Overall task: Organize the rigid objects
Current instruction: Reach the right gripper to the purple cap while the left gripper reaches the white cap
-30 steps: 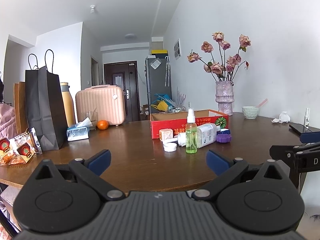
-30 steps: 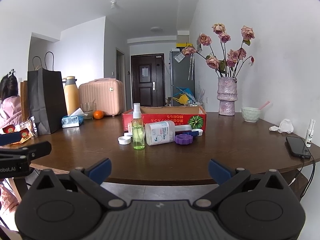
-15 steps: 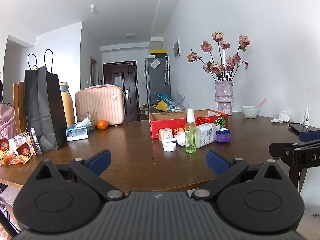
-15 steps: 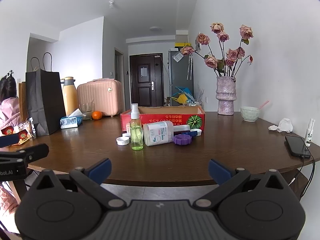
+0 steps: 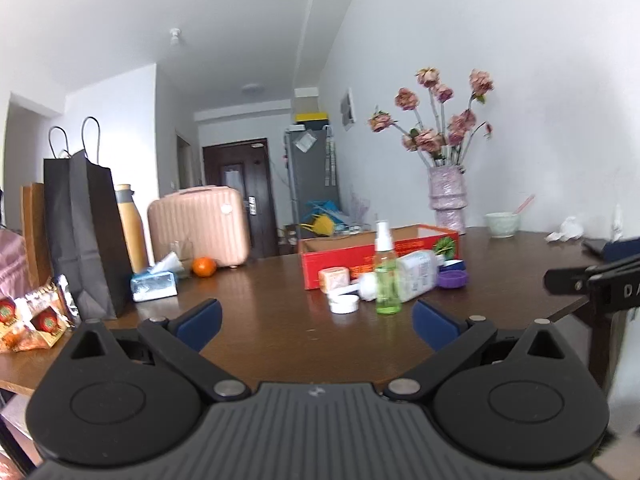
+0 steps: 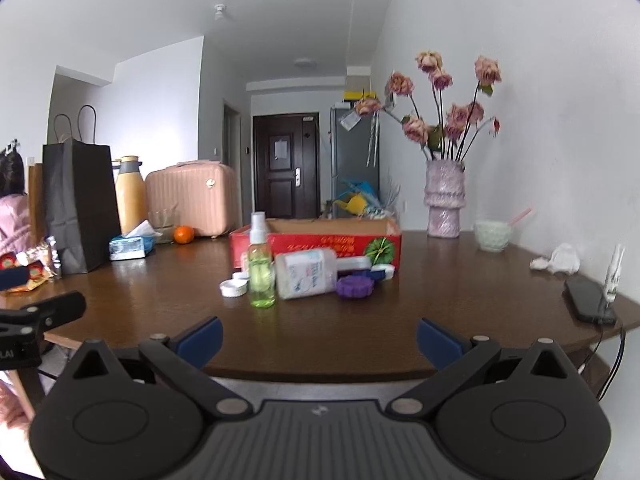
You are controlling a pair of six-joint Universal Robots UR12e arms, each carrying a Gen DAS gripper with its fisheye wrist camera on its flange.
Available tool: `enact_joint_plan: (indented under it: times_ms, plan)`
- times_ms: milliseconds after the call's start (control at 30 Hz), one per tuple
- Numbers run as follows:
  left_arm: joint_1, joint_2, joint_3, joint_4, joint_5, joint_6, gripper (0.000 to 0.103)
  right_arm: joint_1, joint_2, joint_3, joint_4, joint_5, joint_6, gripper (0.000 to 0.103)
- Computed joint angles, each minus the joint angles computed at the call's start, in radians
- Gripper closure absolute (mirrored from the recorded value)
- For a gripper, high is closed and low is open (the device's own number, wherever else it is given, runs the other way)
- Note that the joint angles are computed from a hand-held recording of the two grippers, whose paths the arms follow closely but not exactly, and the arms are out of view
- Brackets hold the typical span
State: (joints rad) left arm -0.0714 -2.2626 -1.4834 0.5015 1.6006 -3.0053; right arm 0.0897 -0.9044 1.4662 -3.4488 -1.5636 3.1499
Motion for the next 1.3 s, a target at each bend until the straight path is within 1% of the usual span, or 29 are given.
enact_joint_plan:
  times_ms: [100, 133, 233, 300, 367, 400, 433, 467, 500, 533, 567, 600, 667, 700, 767, 800, 867, 933, 1000, 1067, 1133, 1200, 1233, 1300]
  plan:
    - [0.004, -0.016, 0.024, -0.025, -0.011, -0.017, 0.0, 0.006, 0.031, -0.045, 0.012, -0.032, -0.032, 0.0]
    - [0.006, -0.022, 0.035, -0.036, -0.028, -0.019, 0.0, 0.007, 0.041, -0.062, 0.024, -0.035, -0.03, 0.0]
    - [0.008, -0.038, 0.072, -0.096, -0.034, -0.002, 0.0, 0.006, 0.07, -0.114, 0.071, -0.032, 0.003, 0.0]
    - [0.013, -0.05, 0.102, -0.151, -0.054, -0.006, 0.0, 0.004, 0.091, -0.155, 0.109, -0.023, 0.012, 0.0]
    - [0.024, -0.062, 0.134, -0.204, -0.099, -0.031, 0.0, 0.002, 0.113, -0.198, 0.153, -0.006, 0.01, 0.0]
    - [0.026, -0.073, 0.157, -0.219, -0.101, -0.046, 0.0, -0.002, 0.128, -0.223, 0.169, 0.016, 0.007, 0.0]
    - [0.024, -0.085, 0.179, -0.226, -0.087, -0.058, 0.0, -0.008, 0.146, -0.248, 0.162, 0.051, 0.019, 0.0]
    - [0.021, -0.102, 0.209, -0.237, -0.062, -0.065, 0.0, -0.013, 0.166, -0.273, 0.142, 0.073, 0.068, 0.0]
    - [0.02, -0.115, 0.232, -0.249, -0.059, -0.062, 0.0, -0.018, 0.178, -0.293, 0.143, 0.09, 0.107, 0.0]
    - [0.021, -0.128, 0.259, -0.269, -0.074, -0.054, 0.0, -0.023, 0.186, -0.317, 0.179, 0.117, 0.12, 0.0]
    - [0.022, -0.138, 0.283, -0.289, -0.091, -0.048, 0.0, -0.027, 0.192, -0.345, 0.242, 0.14, 0.106, 0.0]
    - [0.022, -0.153, 0.316, -0.313, -0.109, -0.04, 0.0, -0.027, 0.201, -0.374, 0.284, 0.135, 0.085, 0.0]
    - [0.017, -0.181, 0.374, -0.34, -0.125, -0.018, 0.0, -0.024, 0.221, -0.413, 0.295, 0.099, 0.068, 0.0]
    - [0.014, -0.195, 0.404, -0.355, -0.129, -0.002, 0.0, -0.024, 0.228, -0.428, 0.3, 0.088, 0.076, 0.0]
    - [0.007, -0.223, 0.467, -0.4, -0.126, 0.002, 0.0, -0.029, 0.241, -0.461, 0.342, 0.092, 0.102, 0.001]
    - [0.006, -0.235, 0.495, -0.431, -0.131, -0.007, 0.0, -0.033, 0.248, -0.479, 0.37, 0.109, 0.104, 0.002]
    - [0.004, -0.263, 0.566, -0.524, -0.126, -0.044, 0.0, -0.04, 0.26, -0.513, 0.422, 0.125, 0.096, 0.011]
    - [0.005, -0.283, 0.622, -0.612, -0.12, -0.082, 0.0, -0.044, 0.276, -0.549, 0.467, 0.112, 0.095, 0.011]
    - [0.008, -0.302, 0.662, -0.662, -0.123, -0.109, 0.001, -0.049, 0.292, -0.583, 0.507, 0.113, 0.098, 0.011]
    - [0.011, -0.315, 0.686, -0.689, -0.119, -0.12, 0.001, -0.058, 0.311, -0.625, 0.544, 0.135, 0.11, 0.011]
    - [0.011, -0.326, 0.713, -0.73, -0.095, -0.125, 0.006, -0.063, 0.333, -0.668, 0.581, 0.147, 0.121, 0.012]
    - [0.008, -0.343, 0.76, -0.81, -0.052, -0.11, 0.019, -0.065, 0.358, -0.719, 0.624, 0.146, 0.117, 0.013]
    - [0.007, -0.356, 0.79, -0.847, -0.038, -0.097, 0.021, -0.065, 0.368, -0.74, 0.644, 0.145, 0.113, 0.014]
    - [0.009, -0.38, 0.848, -0.923, -0.046, -0.076, 0.026, -0.064, 0.399, -0.806, 0.705, 0.139, 0.097, 0.016]
